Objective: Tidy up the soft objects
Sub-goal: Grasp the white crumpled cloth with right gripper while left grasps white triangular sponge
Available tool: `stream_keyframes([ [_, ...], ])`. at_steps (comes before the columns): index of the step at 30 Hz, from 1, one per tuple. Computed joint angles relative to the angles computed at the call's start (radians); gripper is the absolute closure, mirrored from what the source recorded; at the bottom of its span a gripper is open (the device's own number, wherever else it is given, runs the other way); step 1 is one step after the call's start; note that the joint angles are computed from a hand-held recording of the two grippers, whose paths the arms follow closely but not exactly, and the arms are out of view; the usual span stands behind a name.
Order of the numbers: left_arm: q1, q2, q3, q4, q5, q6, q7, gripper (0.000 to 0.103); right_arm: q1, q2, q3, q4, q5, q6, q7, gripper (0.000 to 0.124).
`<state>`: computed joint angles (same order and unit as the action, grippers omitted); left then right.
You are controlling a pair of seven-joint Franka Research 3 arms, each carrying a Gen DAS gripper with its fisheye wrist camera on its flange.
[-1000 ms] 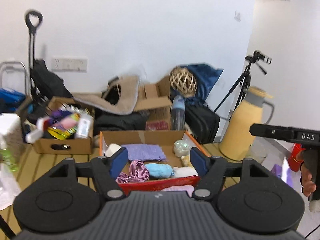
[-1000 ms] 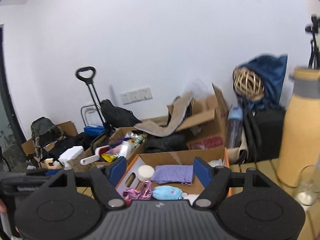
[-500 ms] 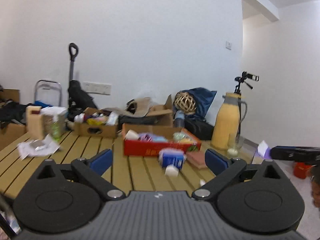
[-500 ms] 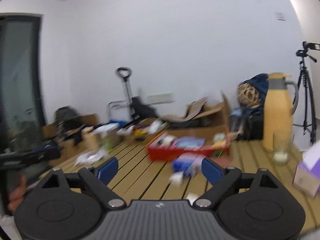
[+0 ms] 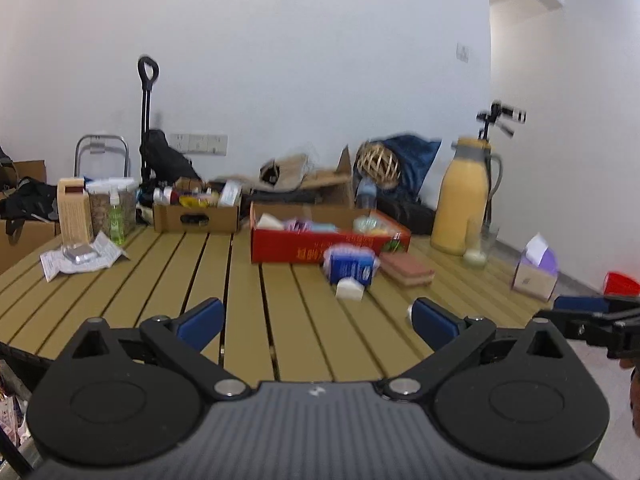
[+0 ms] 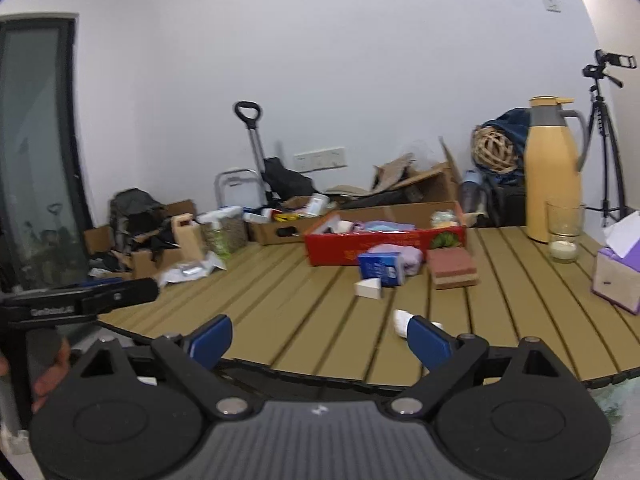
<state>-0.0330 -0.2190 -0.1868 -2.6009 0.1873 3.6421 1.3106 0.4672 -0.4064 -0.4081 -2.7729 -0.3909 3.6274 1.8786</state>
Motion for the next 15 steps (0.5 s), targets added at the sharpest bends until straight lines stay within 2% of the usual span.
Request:
stream_keyframes([
  [1, 0.015, 0.029, -0.029, 0.020, -0.040, -0.022, 0.033, 0.001, -0.020, 0.028, 0.024, 0.013, 0.029, 0.001, -0.011, 0.030],
  [2, 0.022, 0.059, -0.048, 0.044, -0.073, -0.045, 0.062, 0.001, -0.015, 0.060, 0.015, 0.031, 0.030, -0.012, 0.000, 0.030],
  [5, 0.001, 0.155, -0.035, 0.128, -0.071, -0.090, 0.085, 0.001, 0.093, 0.173, -0.145, 0.128, -0.124, -0.036, 0.184, 0.032],
  [6, -0.009, 0.196, -0.031, 0.166, -0.073, -0.093, 0.108, 0.001, 0.103, 0.222, -0.162, 0.163, -0.141, -0.033, 0.221, 0.033],
  [8, -0.048, 0.267, -0.017, 0.237, -0.144, -0.098, 0.196, 0.001, 0.069, 0.310, -0.124, 0.219, -0.089, -0.025, 0.212, 0.034],
  [9, -0.080, 0.307, -0.002, 0.286, -0.194, -0.116, 0.247, 0.001, 0.050, 0.350, -0.090, 0.245, -0.019, -0.029, 0.163, 0.034],
  [11, -0.123, 0.383, 0.032, 0.393, -0.207, -0.175, 0.271, 0.001, 0.035, 0.427, -0.030, 0.302, 0.174, -0.049, 0.001, 0.035],
  [12, -0.151, 0.413, 0.056, 0.438, -0.213, -0.199, 0.282, 0.001, 0.029, 0.469, -0.018, 0.338, 0.210, -0.048, -0.030, 0.036],
  [14, -0.169, 0.488, 0.076, 0.545, -0.173, -0.251, 0.272, 0.002, -0.032, 0.537, 0.019, 0.417, 0.137, -0.079, 0.038, 0.044],
  [15, -0.157, 0.525, 0.063, 0.598, -0.144, -0.281, 0.263, 0.007, -0.092, 0.571, 0.061, 0.461, 0.060, -0.094, 0.104, 0.049],
])
